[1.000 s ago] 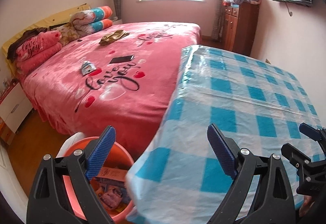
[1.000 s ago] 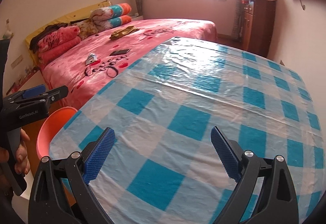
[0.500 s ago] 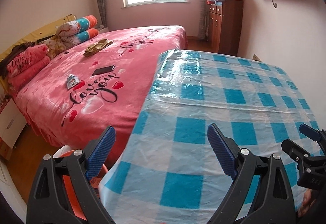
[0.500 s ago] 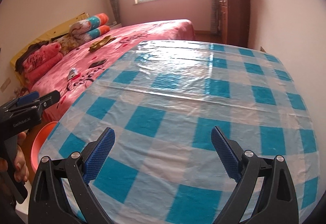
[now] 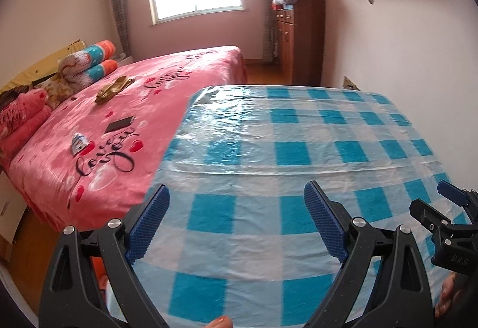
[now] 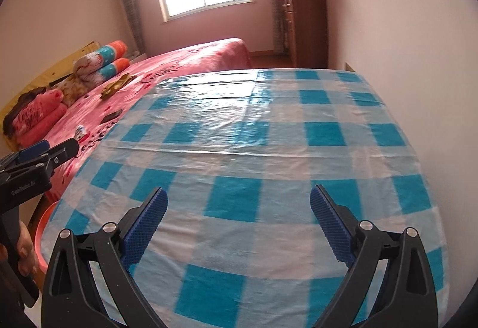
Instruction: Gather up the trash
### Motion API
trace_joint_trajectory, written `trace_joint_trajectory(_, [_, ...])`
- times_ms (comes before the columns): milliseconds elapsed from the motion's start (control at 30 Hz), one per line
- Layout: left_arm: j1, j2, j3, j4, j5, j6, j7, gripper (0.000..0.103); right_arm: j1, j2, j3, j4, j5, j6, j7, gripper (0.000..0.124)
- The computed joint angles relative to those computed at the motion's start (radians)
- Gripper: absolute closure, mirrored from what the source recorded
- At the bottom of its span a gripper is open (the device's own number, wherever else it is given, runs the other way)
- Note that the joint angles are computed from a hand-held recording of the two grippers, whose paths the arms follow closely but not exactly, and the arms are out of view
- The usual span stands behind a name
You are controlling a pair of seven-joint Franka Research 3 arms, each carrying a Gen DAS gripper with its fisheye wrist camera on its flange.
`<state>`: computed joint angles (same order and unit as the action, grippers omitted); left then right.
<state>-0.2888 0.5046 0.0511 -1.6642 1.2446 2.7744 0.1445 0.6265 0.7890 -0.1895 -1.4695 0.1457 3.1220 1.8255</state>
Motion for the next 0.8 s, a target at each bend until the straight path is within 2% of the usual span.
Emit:
trace_joint_trajectory(100, [-0.01,0.029,-0.007,0.039,-0.007,0.004,0.022,0.011,0.037,-0.016,-0.067,-0.046,0.008,0.023,0.035,0.029])
trace_joint_trajectory(167, [-0.022,0.045,-0.004,0.061,-0.012,0.002,0.03,0.004,0.054,-0.022,-0.101,-0.066,0.014,0.034,0.05,0.029])
trace_joint_trajectory(300, [-0.049,0.071,0.005,0.099,-0.003,0.003,0.027,0.004,0.115,-0.033,-0.196,-0.117,0.031,0.063,0.084,0.029])
trace_joint_trajectory(533, [-0.078,0.12,0.01,0.167,-0.059,-0.006,0.092,0.004,0.172,-0.045,-0.282,-0.178,0.074,0.097,0.085,0.029])
trace_joint_trajectory(800, [-0.115,0.144,0.03,0.208,-0.085,-0.021,0.109,0.004,0.257,-0.053,-0.389,-0.236,0.155,0.134,0.05,0.029])
